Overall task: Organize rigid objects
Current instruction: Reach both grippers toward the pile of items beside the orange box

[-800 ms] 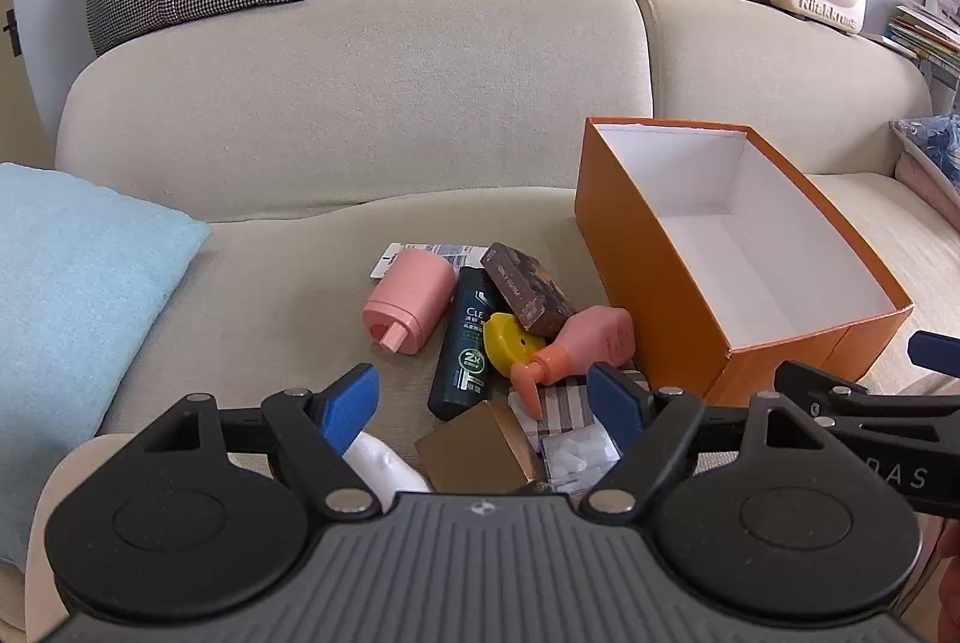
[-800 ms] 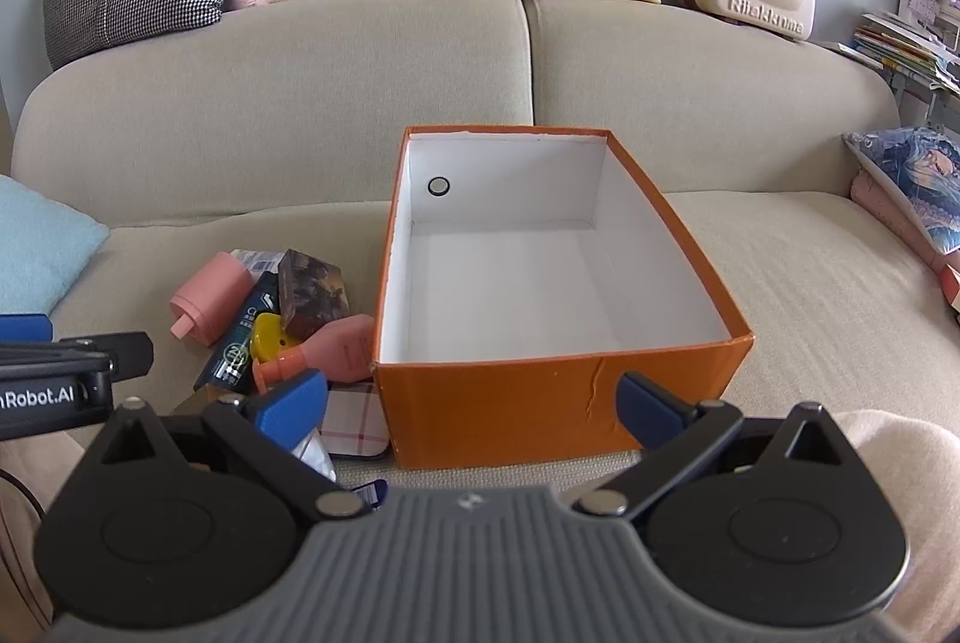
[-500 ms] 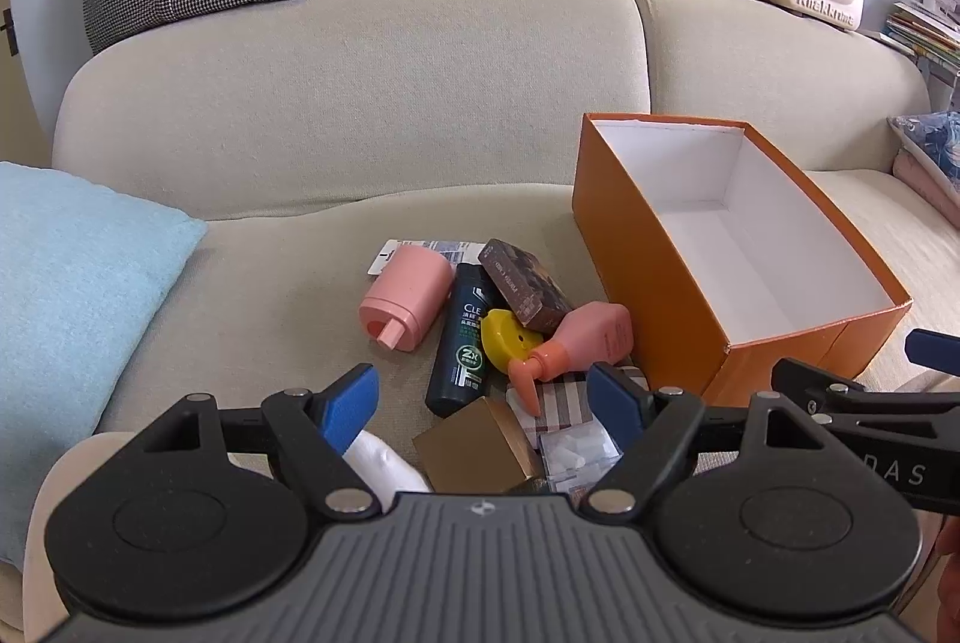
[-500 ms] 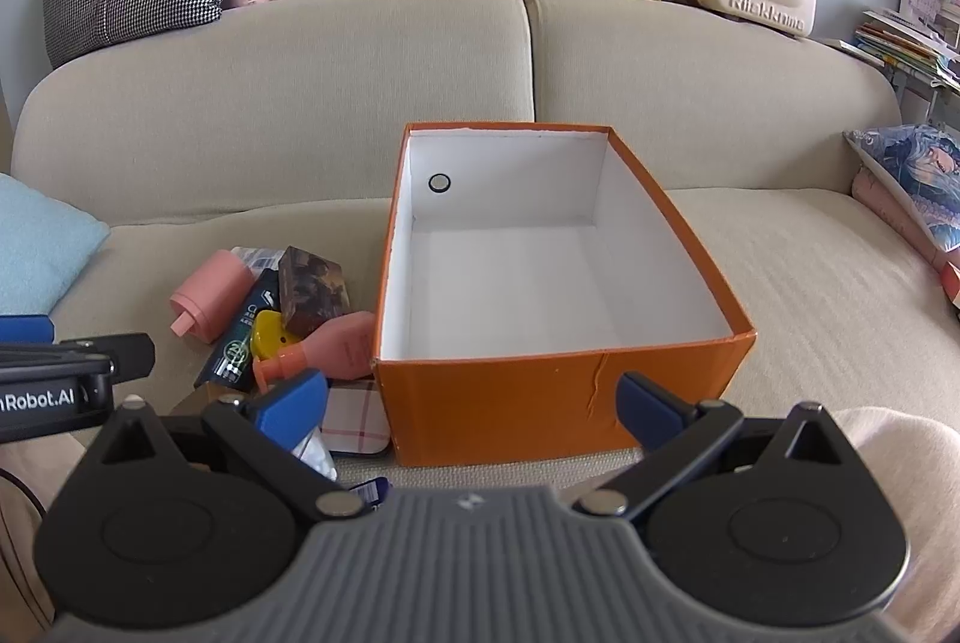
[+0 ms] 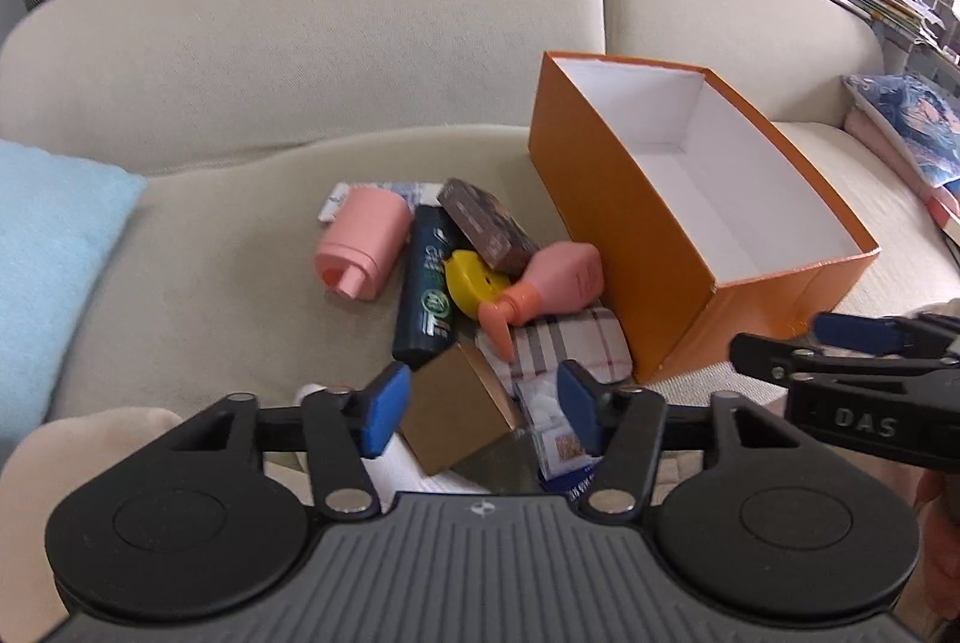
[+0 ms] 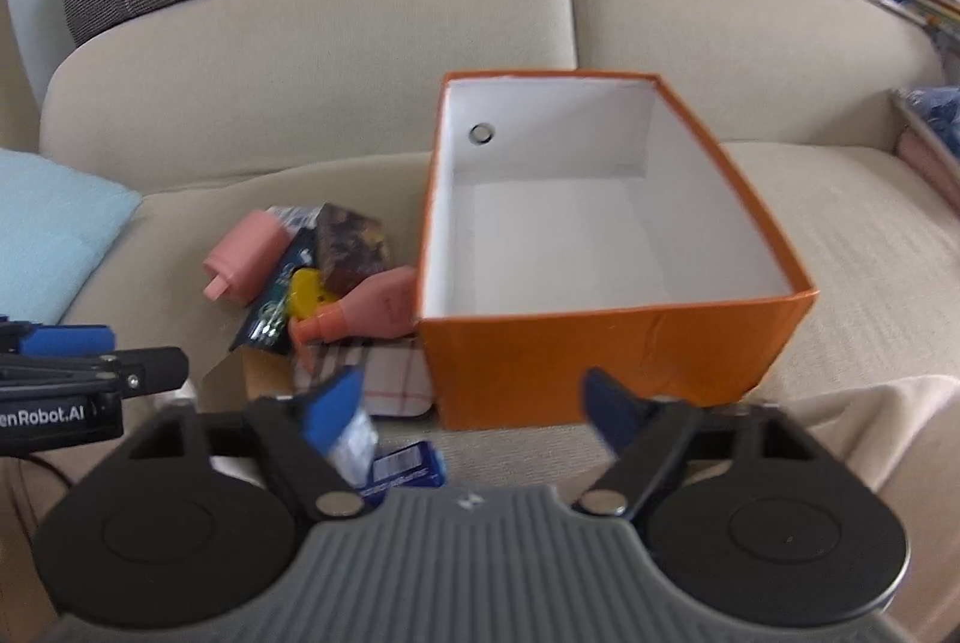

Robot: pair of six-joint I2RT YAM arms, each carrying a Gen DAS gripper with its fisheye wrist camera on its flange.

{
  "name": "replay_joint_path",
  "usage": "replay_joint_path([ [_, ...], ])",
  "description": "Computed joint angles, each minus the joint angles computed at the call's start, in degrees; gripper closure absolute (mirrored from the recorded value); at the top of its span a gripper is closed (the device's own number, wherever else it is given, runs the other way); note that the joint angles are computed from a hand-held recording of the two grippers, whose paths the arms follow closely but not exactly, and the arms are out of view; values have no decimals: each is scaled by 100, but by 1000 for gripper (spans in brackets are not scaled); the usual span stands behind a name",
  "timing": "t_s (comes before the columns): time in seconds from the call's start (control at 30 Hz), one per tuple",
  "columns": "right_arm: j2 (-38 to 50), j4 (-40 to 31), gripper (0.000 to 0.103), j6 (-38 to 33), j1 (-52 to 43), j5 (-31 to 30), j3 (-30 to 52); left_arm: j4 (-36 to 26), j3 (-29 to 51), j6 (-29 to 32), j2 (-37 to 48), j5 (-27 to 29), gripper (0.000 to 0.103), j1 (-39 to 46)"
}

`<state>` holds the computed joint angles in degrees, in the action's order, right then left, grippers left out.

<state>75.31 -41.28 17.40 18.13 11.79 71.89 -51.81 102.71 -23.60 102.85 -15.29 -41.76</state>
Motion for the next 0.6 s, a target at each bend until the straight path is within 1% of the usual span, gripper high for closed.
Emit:
replay_joint_path([
  [0.03, 62, -24, 36, 1, -16, -116, 34, -42, 11, 30, 16, 105, 44, 42],
  [0.1, 162, -36, 46, -31, -23, -340, 74, -149, 67, 66, 73, 301, 46, 128],
  [0.13, 261, -75, 49, -70, -50, -502, 161, -208, 101, 71, 113, 400, 48, 178],
  [0.2, 475, -140, 57, -112, -62, -815, 315, -362, 234, 24, 241, 544, 48, 273],
  [0.33, 1035, -303, 58, -173, -54, -1352, 670, -563, 473, 1, 471, 755, 47, 438],
  [0.47, 1494, -417, 57, -327, 26, -1586, 953, -807, 700, -28, 676, 933, 47, 620],
  [0.5, 1576, -410, 56, -341, 46, -1612, 999, -931, 816, -21, 757, 946, 47, 652],
  [0.57, 1768, -413, 50, -409, 93, -1655, 1132, -983, 870, 17, 826, 1036, 47, 720],
  [0.6, 1859, -420, 50, -455, 118, -1672, 1196, -997, 898, 38, 867, 1079, 47, 754],
])
